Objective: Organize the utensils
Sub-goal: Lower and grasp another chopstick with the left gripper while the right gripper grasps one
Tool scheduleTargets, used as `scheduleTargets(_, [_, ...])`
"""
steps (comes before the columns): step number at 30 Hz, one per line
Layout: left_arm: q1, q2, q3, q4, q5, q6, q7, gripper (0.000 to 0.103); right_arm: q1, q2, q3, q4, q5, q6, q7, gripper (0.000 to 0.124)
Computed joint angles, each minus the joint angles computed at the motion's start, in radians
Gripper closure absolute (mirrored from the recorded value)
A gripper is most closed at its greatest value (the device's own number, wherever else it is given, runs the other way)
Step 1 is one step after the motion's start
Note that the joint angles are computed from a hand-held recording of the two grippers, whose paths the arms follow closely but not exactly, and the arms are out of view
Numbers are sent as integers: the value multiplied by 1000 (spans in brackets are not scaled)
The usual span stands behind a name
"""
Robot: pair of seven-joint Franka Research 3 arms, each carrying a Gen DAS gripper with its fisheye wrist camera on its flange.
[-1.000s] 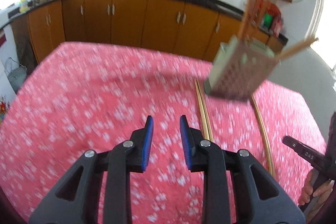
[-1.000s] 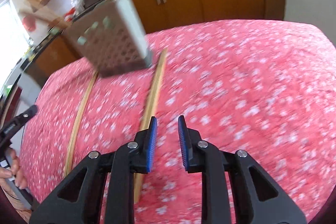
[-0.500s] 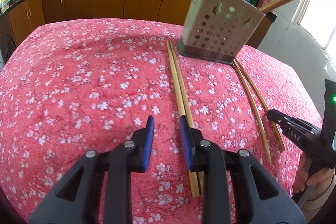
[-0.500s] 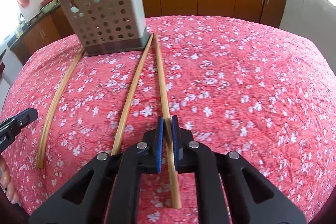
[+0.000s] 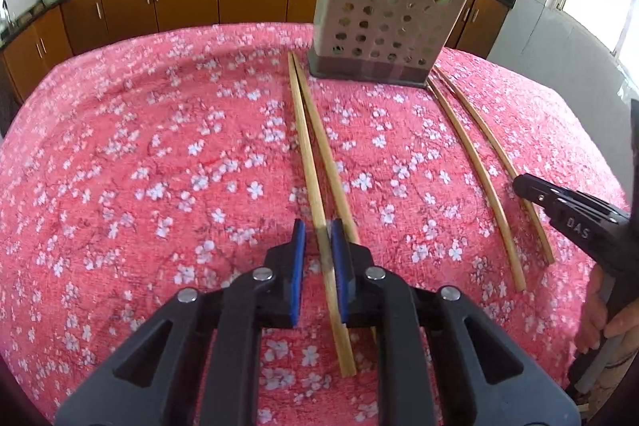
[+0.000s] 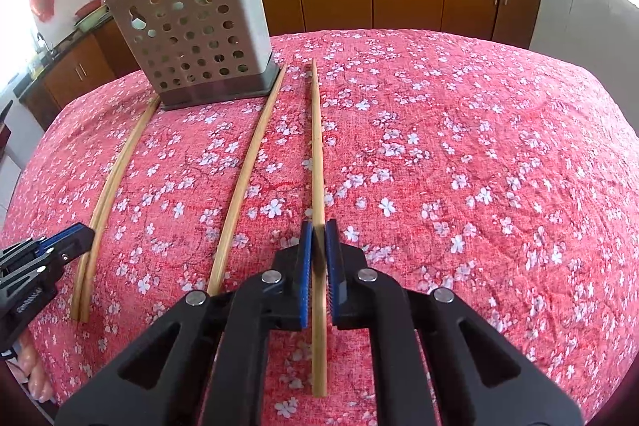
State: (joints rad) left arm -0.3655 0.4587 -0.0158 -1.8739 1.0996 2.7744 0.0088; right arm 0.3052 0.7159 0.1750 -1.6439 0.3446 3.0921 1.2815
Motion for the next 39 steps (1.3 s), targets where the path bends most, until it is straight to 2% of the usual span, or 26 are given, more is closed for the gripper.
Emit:
scheduleTargets(4, [-6,-1,7,12,0,-62,-15,94,-6,-5,11,-23,-3,33,-19,116])
scheduleTargets(9, [36,-39,21,-31,-3,-103,-78,94,88,22,-140,21,-5,42,97,116])
scheduleTargets(11, [57,-56,22,-50,1,-123,-94,92,108,37,-178,41,-18,42,134,116])
scheduleTargets(16, [86,-71,18,-69,71,-118,-161,92,94,63,-175,92,-41,16,180,116])
scheduleTargets(19, [98,-77,3,-73,74,-125,-162,92,101,68,-186,101,-61,10,200,116])
scheduleTargets(23, [107,-73,-6,-68,79,-117,-173,92,80,66,-160,100,-69,10,202,116])
scheduleTargets(28, [113,-78,0,-84,106,-89,-207,92,86,68,-169,103,-81,7,216,116])
scheduleTargets(39, [120,-81,-7,-90,116,-88,-220,92,85,68,-169,103,-92,7,226,116])
